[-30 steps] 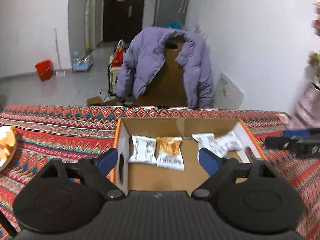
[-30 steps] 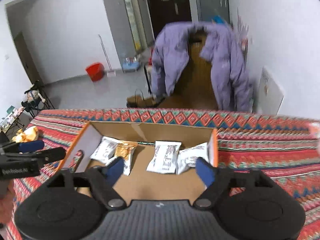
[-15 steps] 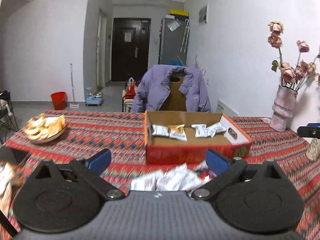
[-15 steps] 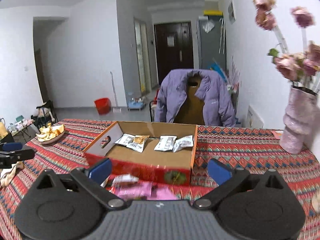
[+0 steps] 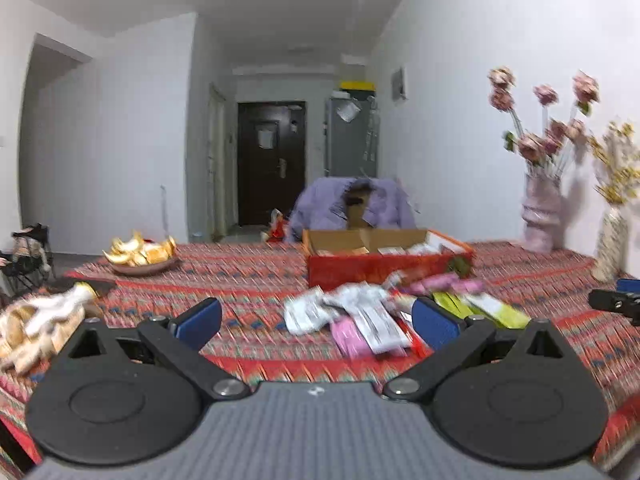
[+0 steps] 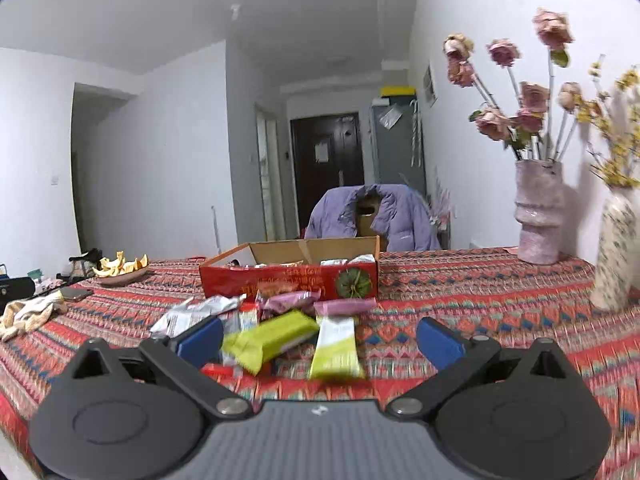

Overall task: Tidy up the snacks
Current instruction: 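Withdraw both grippers from the box back toward the snack pile, then grasp a silver packet with the left gripper while the right grasps a lime-green bar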

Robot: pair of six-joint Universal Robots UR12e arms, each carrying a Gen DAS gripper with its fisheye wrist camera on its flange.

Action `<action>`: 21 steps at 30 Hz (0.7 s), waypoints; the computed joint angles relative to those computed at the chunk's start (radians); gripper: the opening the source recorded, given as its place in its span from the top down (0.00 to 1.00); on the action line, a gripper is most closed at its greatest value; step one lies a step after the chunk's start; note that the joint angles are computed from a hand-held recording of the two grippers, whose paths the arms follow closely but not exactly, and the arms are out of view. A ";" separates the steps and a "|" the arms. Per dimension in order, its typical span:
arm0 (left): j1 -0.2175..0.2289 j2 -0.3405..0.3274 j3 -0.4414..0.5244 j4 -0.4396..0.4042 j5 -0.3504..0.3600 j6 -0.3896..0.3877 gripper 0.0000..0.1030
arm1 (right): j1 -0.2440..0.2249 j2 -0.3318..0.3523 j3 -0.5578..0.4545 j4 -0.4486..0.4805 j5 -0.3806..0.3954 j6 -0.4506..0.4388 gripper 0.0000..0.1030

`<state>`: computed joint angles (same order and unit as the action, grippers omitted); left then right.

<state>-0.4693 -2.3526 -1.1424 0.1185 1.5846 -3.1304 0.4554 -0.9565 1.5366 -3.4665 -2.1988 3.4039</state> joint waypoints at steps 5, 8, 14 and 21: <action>-0.004 0.017 -0.049 -0.034 0.021 0.007 0.00 | 0.025 0.000 0.030 0.022 -0.016 0.032 0.00; -0.005 0.015 -0.049 -0.040 0.023 0.002 0.00 | 0.031 0.005 0.025 0.028 -0.007 0.023 0.00; -0.019 -0.021 0.008 -0.084 0.041 0.033 0.00 | 0.040 0.043 -0.018 0.043 -0.055 -0.022 0.00; -0.036 -0.090 0.147 -0.218 -0.004 0.085 0.00 | 0.020 0.033 -0.019 0.043 0.001 -0.080 0.00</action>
